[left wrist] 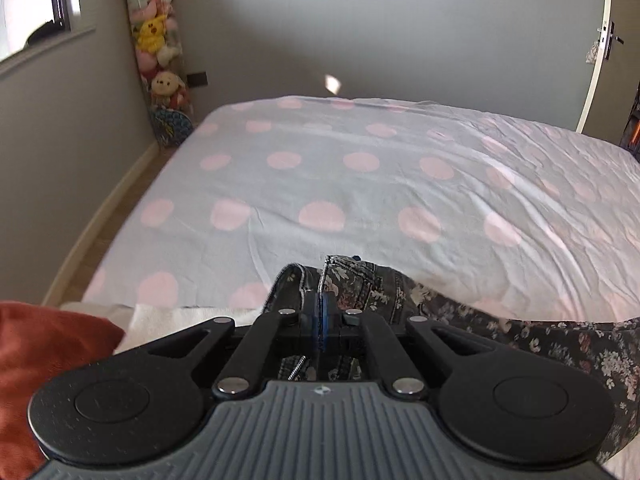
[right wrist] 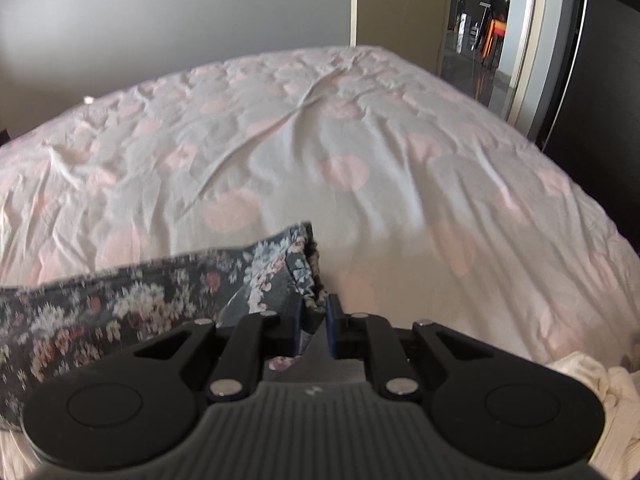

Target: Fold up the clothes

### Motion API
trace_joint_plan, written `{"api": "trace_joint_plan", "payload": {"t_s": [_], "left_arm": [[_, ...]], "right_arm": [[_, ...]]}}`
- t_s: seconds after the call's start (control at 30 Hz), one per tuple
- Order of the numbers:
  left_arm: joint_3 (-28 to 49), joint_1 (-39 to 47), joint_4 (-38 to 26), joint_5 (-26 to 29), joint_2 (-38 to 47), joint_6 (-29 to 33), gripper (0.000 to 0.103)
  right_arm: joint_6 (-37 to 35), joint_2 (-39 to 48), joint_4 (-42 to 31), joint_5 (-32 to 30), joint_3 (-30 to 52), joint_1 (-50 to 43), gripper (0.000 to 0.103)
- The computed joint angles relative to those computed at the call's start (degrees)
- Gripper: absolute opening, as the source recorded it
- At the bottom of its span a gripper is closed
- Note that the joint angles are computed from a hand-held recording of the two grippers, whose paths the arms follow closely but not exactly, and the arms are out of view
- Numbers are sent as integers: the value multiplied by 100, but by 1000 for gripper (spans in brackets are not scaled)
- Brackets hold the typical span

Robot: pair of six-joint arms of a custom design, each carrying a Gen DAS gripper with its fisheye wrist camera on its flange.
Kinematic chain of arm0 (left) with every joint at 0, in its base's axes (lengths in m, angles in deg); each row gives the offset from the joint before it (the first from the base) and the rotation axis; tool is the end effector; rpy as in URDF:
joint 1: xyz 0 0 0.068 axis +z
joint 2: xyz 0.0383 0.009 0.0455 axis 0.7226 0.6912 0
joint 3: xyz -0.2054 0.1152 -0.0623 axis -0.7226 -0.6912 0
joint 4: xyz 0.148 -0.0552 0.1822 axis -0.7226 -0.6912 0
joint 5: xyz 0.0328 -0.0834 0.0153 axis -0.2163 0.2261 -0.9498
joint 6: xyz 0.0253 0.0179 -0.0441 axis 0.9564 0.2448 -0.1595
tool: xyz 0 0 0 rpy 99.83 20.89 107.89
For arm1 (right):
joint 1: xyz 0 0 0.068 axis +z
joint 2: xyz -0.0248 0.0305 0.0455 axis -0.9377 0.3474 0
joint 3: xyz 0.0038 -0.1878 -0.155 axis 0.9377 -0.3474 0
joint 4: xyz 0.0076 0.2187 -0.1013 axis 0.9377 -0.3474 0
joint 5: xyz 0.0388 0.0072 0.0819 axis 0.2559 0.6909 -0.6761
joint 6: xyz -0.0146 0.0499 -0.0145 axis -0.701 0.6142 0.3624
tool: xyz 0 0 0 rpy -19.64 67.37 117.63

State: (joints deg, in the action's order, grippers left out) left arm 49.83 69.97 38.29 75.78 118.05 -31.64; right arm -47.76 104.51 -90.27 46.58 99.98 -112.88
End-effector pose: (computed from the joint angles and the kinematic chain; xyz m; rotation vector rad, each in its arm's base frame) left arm 0.3383 0.1375 0.1966 0.0822 2.3656 0.0310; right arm 0.1417 -0.1213 0.1242 0.5235 2.3139 -0.1737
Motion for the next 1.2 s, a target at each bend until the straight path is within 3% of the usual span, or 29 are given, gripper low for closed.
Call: {"api": "trace_joint_plan", "payload": {"t_s": [0.2,0.43,0.6,0.73,0.97,1.07,1.13,1.2], "left_arm": [[66,201,137,-136,44,-149,0],[-128,7,619,-731,145,-259,1],[-57,-81,692,-1124,269,-302,1],[-97,-114,883,-1410,397,-646,1],[-119,-325,899,-1941,516,-560,1],[-312,-436,1042,-2154,401,-489,11],[-495,-467,1183,-2240,270,-460,17],[-594,-421,1175,-2171,138,-530,27]], "right_arm": [[216,-49,126,-328,44,-58,13],[659,1213,1731,-68,-226,219,12],[792,1302,2258,-634,-321,-53,12],[696,2397,2841,-462,-212,15,12],[810,4249,3707,-677,104,-231,13],[869,4451,3481,-1053,265,-518,19],[947,4410,3280,-1531,265,-935,45],[1022,4388,3000,-2076,282,-1423,46]]}}
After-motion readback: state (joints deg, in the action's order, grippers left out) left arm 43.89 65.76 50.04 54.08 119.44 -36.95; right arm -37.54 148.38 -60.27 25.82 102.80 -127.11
